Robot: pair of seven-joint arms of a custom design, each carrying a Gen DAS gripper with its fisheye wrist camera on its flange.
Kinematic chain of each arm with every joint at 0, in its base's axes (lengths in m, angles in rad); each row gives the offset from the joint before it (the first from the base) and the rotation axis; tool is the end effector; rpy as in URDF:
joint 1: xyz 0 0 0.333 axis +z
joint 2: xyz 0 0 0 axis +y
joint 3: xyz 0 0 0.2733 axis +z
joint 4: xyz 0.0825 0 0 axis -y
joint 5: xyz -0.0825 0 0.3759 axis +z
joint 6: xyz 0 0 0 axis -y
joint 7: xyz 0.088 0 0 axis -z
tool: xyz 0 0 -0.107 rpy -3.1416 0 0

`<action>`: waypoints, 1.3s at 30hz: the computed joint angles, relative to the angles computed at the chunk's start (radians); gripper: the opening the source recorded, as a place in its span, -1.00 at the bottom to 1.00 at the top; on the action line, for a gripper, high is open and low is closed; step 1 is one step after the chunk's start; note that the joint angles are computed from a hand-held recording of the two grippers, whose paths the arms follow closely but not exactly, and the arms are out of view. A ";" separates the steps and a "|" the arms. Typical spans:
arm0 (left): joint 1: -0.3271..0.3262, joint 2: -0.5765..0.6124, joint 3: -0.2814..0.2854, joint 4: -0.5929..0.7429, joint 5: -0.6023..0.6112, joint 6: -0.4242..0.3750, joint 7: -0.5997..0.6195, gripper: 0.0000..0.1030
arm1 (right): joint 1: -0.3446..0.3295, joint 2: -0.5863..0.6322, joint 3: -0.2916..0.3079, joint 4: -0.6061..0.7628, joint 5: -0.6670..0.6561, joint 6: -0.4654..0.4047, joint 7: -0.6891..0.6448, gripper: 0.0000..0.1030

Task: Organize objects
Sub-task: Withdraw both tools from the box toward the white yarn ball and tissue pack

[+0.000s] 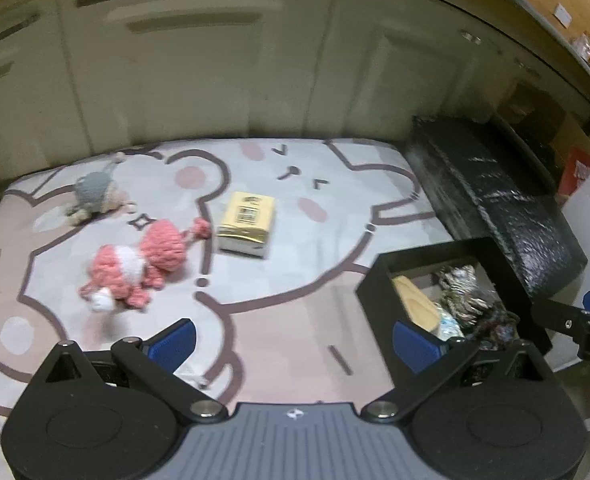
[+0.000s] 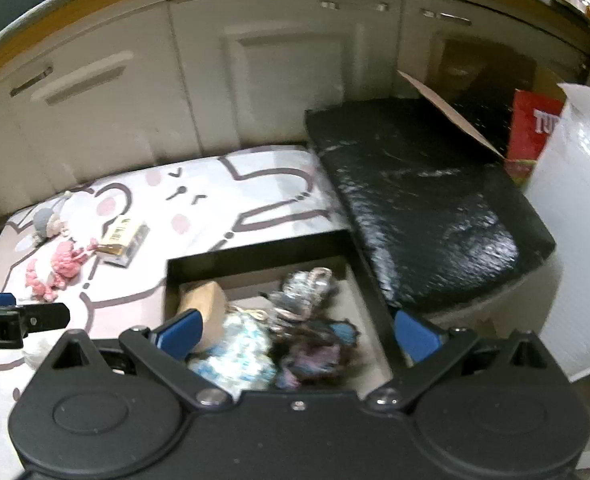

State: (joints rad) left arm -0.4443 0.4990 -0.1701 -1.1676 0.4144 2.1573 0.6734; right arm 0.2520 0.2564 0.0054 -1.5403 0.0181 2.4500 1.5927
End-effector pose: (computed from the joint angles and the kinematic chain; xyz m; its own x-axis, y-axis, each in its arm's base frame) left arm 0.6086 -0.3718 0.5325 0.1364 -0.9798 0.1461 -0.8236 -0.1941 -0.5330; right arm 0.6469 0.1699 0.5412 0.2335 -0.9718 -0.0323 -0.7770 -0.1665 -0.6071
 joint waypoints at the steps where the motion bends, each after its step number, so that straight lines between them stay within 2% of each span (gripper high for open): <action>1: 0.005 -0.021 0.002 -0.029 0.001 0.009 -0.006 1.00 | 0.005 0.004 0.003 0.005 -0.002 0.001 0.001 1.00; 9: 0.060 -0.165 -0.004 -0.225 0.017 0.056 -0.052 1.00 | 0.040 0.038 0.022 0.057 0.006 -0.005 -0.007 1.00; 14: 0.090 -0.224 -0.015 -0.303 0.023 0.062 -0.060 1.00 | 0.063 0.064 0.029 0.096 0.010 -0.015 -0.014 1.00; 27: 0.138 -0.312 -0.027 -0.427 0.048 0.082 -0.073 1.00 | 0.111 0.129 0.036 0.187 0.012 -0.037 -0.024 1.00; 39: 0.191 -0.376 -0.035 -0.546 -0.026 0.112 0.008 1.00 | 0.157 0.240 0.044 0.330 0.023 -0.079 -0.025 1.00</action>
State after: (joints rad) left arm -0.2536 0.1225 -0.2051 -1.7134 0.3884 2.2691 0.6813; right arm 0.4091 0.4963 0.0494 -1.2100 0.0412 2.3705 1.5674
